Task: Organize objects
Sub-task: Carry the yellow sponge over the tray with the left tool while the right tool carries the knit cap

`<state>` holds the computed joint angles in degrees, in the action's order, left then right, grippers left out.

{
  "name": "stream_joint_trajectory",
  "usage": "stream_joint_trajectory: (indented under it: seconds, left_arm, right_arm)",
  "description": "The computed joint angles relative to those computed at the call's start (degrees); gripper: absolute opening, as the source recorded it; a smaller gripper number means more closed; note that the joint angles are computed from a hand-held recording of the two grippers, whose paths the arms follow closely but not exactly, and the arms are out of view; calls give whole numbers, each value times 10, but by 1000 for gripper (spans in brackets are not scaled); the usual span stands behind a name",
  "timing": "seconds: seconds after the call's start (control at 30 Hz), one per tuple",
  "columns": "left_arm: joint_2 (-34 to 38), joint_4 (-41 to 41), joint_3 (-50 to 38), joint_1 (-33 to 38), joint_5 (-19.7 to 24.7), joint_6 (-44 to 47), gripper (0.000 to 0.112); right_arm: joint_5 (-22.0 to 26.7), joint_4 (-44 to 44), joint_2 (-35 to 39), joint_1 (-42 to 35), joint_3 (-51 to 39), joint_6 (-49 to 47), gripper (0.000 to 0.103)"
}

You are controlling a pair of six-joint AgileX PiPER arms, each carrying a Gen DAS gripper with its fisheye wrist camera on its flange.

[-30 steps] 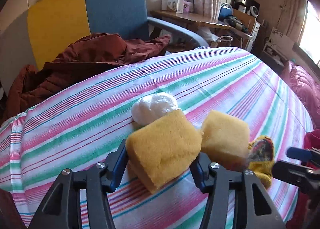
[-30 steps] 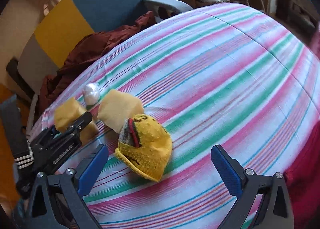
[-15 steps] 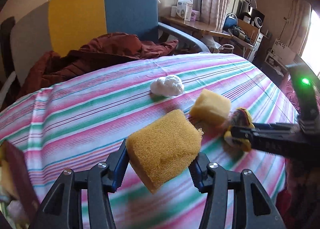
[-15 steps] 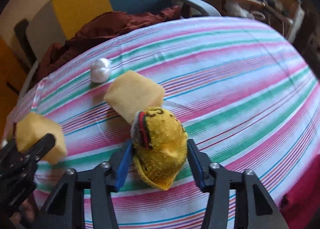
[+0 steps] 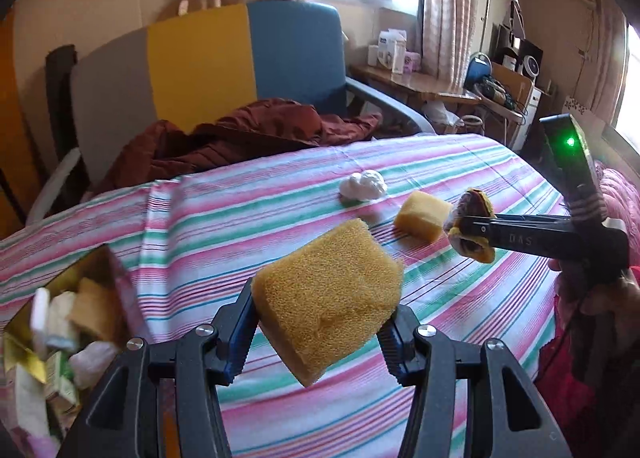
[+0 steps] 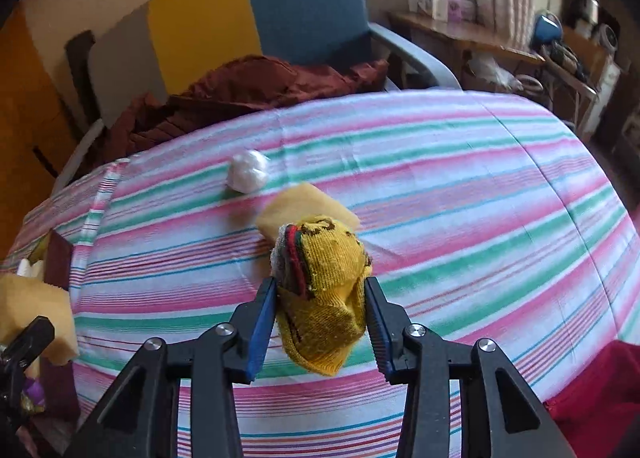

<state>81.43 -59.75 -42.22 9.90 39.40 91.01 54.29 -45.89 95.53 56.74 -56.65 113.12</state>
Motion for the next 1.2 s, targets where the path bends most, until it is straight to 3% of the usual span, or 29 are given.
stream_joint_trajectory:
  seconds: [0.27,0.6,0.93,1.2]
  left_arm:
    - [-64,10,20,106,69,38,55]
    - [-71,27,17,204,128,63,55]
    - [-3,36,-42,328,190,86,55]
    - [120,35,-170,439,207,51,55]
  right_arm:
    - [-8,-50,18,29,-36,-7,43]
    - [-51,-90,48,56,-74,-10,43]
    - [-68,-35,122,64,-191,-118,43]
    - [-75,26,238,73,-392,-244,43]
